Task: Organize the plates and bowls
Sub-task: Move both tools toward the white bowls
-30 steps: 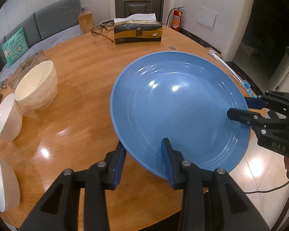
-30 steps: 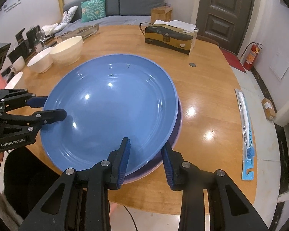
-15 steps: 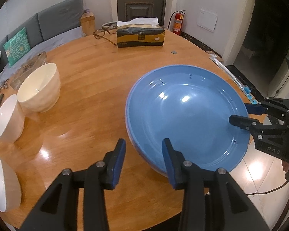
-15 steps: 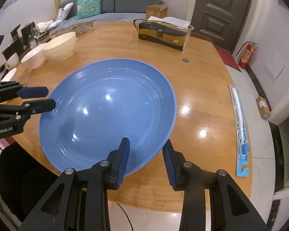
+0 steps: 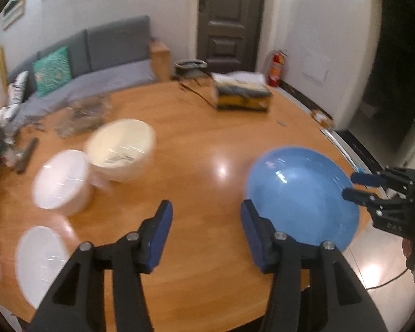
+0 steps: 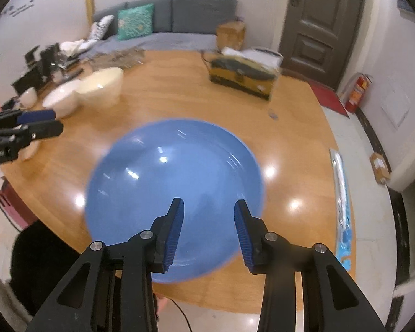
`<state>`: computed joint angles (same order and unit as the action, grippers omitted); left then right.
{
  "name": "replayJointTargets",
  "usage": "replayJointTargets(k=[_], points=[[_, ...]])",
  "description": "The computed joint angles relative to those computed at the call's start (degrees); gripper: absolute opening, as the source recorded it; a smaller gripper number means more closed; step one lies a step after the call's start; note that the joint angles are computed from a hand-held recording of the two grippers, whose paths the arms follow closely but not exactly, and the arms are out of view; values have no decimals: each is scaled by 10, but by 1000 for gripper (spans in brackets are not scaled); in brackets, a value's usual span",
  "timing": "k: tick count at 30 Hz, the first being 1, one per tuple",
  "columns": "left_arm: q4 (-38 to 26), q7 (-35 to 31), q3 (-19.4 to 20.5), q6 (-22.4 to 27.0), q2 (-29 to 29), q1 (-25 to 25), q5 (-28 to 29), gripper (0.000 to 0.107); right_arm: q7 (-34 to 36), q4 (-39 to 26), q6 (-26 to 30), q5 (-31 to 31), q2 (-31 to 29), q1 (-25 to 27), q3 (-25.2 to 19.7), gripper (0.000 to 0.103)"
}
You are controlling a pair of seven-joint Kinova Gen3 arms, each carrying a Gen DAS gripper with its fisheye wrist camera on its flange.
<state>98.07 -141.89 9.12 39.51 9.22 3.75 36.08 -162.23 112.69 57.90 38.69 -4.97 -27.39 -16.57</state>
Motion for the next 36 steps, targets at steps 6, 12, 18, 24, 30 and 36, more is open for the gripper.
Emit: replayJointTargets(k=[6, 12, 18, 24, 30, 36], points=[[11, -83, -34, -23, -25, -67, 60, 49, -9, -45, -58, 69, 29, -34, -9, 59], [8, -165, -68, -14, -13, -136, 115, 63, -56, -103, -107, 207, 100, -94, -4, 85], [-4, -193, -73, -2, 29, -191, 125, 74, 42, -190, -179, 195, 190, -119, 25, 98], [-16, -163, -60, 6, 74, -212, 89, 75, 163, -254, -243, 117, 264, -120, 43, 98], [-48, -139, -40, 45, 117, -235, 72, 75, 299, -326, -246, 13, 333, -68, -5, 98], [-69, -115, -30, 55, 141, -240, 56, 69, 402, -380, -230, -72, 383, -68, 7, 97]])
